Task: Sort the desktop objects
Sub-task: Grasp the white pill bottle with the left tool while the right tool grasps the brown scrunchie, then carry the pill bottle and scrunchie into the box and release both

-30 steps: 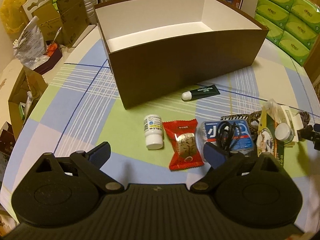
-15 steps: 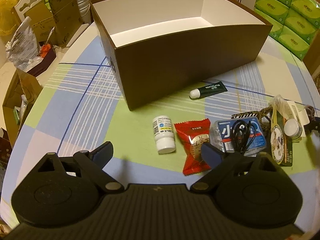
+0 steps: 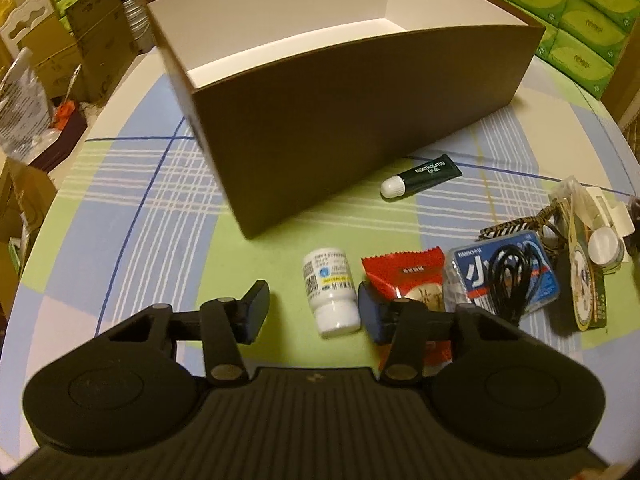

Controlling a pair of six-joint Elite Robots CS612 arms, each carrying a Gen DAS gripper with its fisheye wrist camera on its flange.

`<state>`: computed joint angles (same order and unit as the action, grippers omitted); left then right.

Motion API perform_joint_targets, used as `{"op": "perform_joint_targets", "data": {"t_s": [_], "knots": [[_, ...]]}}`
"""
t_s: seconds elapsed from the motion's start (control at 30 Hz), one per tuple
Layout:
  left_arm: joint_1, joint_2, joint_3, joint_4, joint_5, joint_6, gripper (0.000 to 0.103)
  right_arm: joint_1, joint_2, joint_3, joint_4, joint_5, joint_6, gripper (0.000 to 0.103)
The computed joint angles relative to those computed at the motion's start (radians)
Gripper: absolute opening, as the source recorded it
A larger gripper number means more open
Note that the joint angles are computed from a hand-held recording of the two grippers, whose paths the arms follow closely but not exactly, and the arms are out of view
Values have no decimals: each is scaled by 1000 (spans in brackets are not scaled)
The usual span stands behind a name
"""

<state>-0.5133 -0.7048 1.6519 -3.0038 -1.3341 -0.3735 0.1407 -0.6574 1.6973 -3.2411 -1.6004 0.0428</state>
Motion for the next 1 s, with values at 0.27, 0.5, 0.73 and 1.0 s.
{"op": "perform_joint_targets", "data": {"t_s": [0.27, 0.5, 0.73, 1.0], "knots": [[8, 21, -25, -5, -35, 33, 23, 1, 7, -7, -5, -3, -4, 31], [4, 15, -10, -7, -27, 32, 22, -2, 9, -10, -6, 13, -47, 19], [3, -17, 34, -33, -37, -10, 22, -11, -8, 3, 5, 41, -60, 10], [-6, -61, 71, -78, -49, -1, 22, -36, -50, 46, -45, 127, -41, 9]]}}
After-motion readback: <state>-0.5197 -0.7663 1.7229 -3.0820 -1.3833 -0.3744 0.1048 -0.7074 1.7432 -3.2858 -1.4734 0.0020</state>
